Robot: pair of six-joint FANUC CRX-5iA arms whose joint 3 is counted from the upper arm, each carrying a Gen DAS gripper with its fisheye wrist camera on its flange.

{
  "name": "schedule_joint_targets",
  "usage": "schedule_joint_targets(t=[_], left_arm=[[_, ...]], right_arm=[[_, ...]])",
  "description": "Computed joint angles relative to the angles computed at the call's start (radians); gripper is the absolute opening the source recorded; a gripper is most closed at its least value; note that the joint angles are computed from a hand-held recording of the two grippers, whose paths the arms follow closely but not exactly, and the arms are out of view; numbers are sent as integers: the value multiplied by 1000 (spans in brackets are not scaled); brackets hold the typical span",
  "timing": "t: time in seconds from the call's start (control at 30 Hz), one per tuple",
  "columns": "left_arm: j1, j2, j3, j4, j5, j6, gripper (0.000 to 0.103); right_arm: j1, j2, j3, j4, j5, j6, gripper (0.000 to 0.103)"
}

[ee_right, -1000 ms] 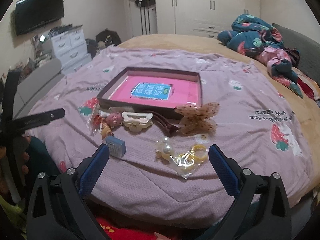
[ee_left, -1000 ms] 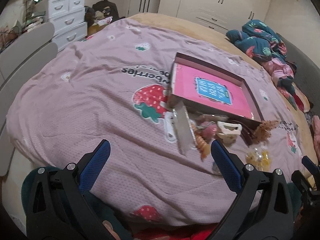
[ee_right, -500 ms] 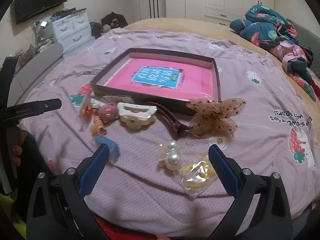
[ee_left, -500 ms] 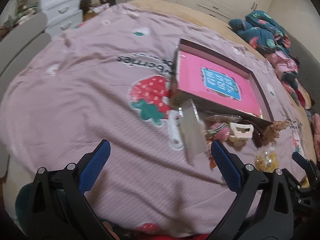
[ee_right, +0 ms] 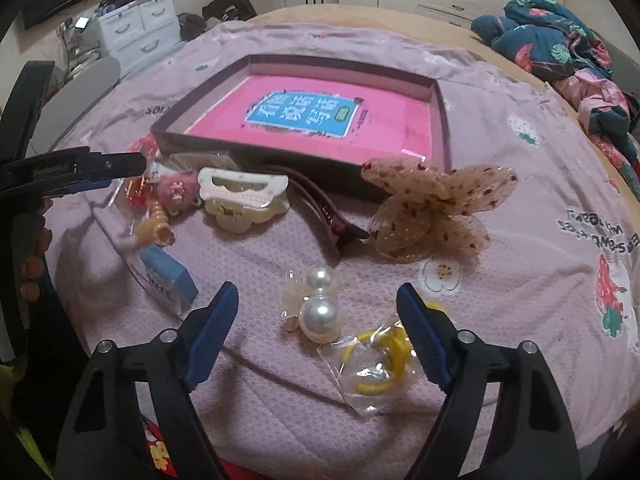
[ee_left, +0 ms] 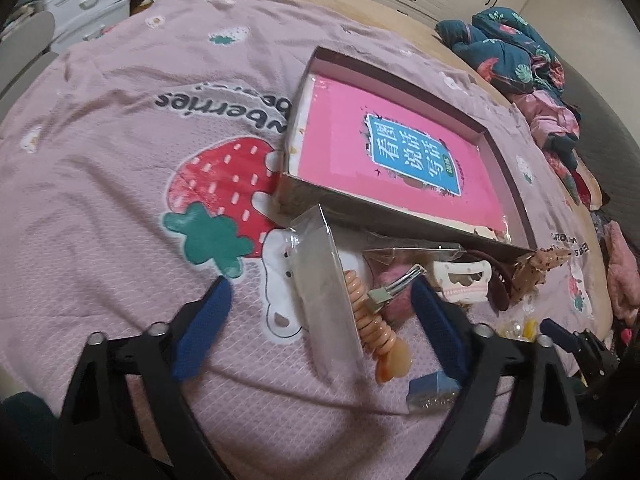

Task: Organize jewelry
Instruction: 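Grasp the clear plastic bag with the left gripper while the right gripper grasps the pearl hair clip, then carry the plastic bag with the left gripper while the right gripper carries the pearl clip over the box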

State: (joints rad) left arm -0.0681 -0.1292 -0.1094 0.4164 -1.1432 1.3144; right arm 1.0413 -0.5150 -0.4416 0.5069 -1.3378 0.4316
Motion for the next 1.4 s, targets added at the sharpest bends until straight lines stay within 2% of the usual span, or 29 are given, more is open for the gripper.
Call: schedule_joint_targets(t=[0.1, 0.2, 0.27, 0.3, 0.33, 0.43, 0.97, 1.2, 1.4], left_arm=[[-1, 12, -6, 7, 6, -1, 65], [9, 15, -25, 39, 18, -26, 51], [18, 14, -35, 53, 24, -40, 34], [23, 12, -42, 64, 26, -52, 29], [30, 9, -51, 82, 28, -68, 24], [49, -5, -75, 113, 31, -99, 19], [129, -92, -109, 198, 51, -176, 16], [125, -81, -65, 206, 63, -182, 16], [92, -42, 1, 209, 90, -176, 16]], right_arm=[[-27, 14, 1, -31, 24, 26, 70], [-48, 27, 4, -56, 43, 46, 57], [-50, 30, 0, -57, 54, 48, 39], [-48, 31, -1, -53, 55, 46, 35], [-45, 26, -5, -49, 62, 43, 35], [-44, 21, -6, -45, 77, 45, 35], [7, 10, 36, 24, 135, 43, 34], [-14, 29, 80, 63, 169, 59, 34], [-74, 45, 125, 88, 197, 81, 34]])
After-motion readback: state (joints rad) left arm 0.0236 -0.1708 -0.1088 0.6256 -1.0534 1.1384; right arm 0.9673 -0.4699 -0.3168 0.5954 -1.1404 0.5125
